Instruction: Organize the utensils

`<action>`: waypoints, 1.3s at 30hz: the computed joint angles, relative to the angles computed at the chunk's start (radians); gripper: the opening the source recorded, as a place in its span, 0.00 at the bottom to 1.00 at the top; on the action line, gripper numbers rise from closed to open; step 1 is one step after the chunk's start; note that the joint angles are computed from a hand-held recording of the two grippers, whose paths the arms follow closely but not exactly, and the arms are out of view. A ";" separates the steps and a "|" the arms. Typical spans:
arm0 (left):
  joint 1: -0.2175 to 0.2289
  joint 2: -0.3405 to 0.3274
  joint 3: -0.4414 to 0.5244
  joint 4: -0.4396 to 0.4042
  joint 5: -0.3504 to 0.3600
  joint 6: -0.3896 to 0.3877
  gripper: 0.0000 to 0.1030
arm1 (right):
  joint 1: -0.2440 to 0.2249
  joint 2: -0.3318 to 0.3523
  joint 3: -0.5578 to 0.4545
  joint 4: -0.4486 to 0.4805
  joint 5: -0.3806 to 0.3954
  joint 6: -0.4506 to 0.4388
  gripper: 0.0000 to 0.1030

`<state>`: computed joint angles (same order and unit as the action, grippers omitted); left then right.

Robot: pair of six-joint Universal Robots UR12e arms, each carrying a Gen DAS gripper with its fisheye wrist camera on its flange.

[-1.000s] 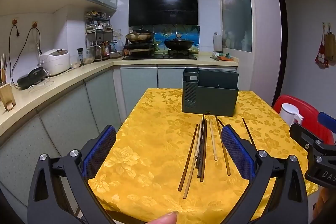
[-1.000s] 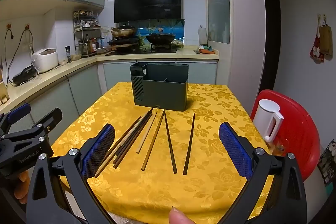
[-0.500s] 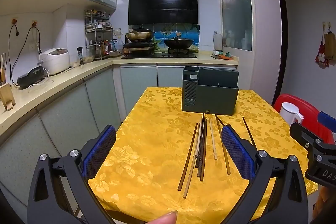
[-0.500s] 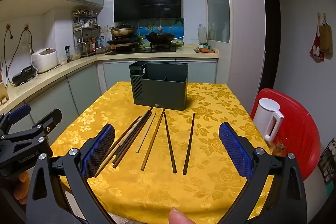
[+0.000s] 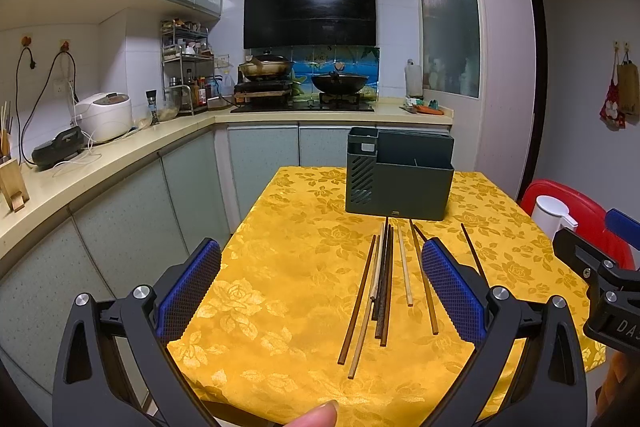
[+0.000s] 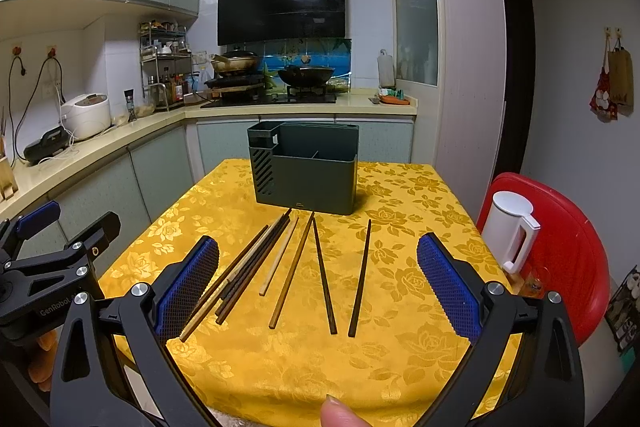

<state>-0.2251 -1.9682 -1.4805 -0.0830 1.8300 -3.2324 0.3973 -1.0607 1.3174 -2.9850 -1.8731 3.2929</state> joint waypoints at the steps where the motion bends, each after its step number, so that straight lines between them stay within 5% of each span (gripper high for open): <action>1: 0.001 0.001 0.000 -0.002 -0.001 0.000 0.94 | 0.000 0.000 0.000 0.000 0.001 0.000 0.94; 39: 0.000 -0.004 0.000 -0.013 -0.003 -0.001 0.94 | 0.000 0.004 -0.007 0.005 -0.001 -0.005 0.94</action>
